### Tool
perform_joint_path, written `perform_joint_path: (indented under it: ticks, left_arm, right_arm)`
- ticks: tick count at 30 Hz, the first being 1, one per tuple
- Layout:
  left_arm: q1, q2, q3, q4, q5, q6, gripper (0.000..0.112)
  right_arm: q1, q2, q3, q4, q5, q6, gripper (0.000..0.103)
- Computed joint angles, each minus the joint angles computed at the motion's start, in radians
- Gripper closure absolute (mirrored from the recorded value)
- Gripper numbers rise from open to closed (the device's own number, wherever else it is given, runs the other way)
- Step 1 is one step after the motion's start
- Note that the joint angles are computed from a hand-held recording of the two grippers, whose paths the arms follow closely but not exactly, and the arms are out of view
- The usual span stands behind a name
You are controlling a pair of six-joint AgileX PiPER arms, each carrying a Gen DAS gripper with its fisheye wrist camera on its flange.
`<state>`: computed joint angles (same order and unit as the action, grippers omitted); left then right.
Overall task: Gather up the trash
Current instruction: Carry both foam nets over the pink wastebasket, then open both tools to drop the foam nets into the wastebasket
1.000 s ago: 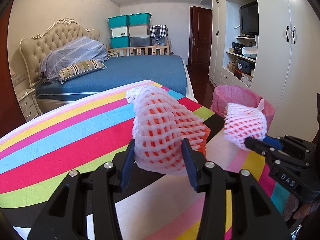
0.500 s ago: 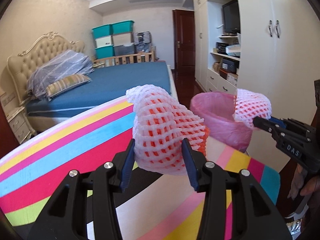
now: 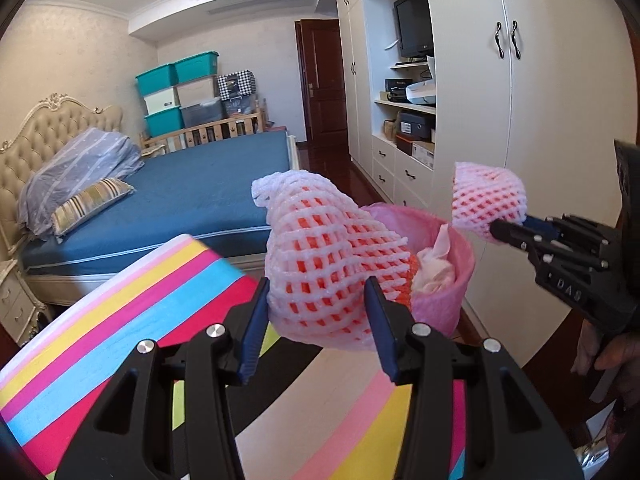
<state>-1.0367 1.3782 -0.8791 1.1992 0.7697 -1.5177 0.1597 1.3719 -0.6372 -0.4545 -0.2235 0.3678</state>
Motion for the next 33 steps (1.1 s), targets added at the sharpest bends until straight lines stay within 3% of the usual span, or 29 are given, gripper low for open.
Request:
perform_joint_path:
  ticks: [4,10,17,19,20,21,22,26,30,33]
  left_arm:
    - [0.061,0.071,-0.07,-0.003,-0.07,0.019,0.064]
    - [0.13,0.201,-0.203,-0.049,-0.155,0.091,0.064]
    - [0.184,0.322,-0.325,-0.092,-0.199,0.144,0.062]
    - [0.209,0.346,-0.336,-0.1,-0.238,0.148,0.048]
    - [0.217,0.361,-0.347,-0.108,-0.245,0.155,0.044]
    - [0.212,0.374,-0.351,-0.085,-0.22,0.132,0.041]
    - [0.207,0.38,-0.348,-0.06,-0.205,0.106,0.04]
    - [0.203,0.34,-0.268,0.039,-0.206,-0.014,0.033]
    - [0.181,0.257,-0.15,0.144,-0.173,-0.146,0.026]
    - [0.131,0.166,-0.052,0.192,-0.096,-0.213,0.02]
  right_arm:
    - [-0.06,0.065,-0.052,-0.221,-0.021,0.178,0.079]
    - [-0.09,0.168,-0.13,-0.283,-0.048,0.179,0.079]
    - [-0.135,0.319,-0.305,-0.633,-0.078,0.492,0.077]
    - [-0.147,0.377,-0.371,-0.787,-0.13,0.599,0.073]
    - [-0.149,0.398,-0.393,-0.824,-0.145,0.617,0.054]
    - [-0.15,0.425,-0.422,-0.867,-0.149,0.642,0.028]
    - [-0.151,0.443,-0.435,-0.874,-0.141,0.639,0.024]
    - [-0.189,0.424,-0.387,-0.787,-0.163,0.57,0.025]
    - [-0.241,0.316,-0.232,-0.65,-0.254,0.427,0.025]
    - [-0.257,0.216,-0.129,-0.582,-0.262,0.377,0.025]
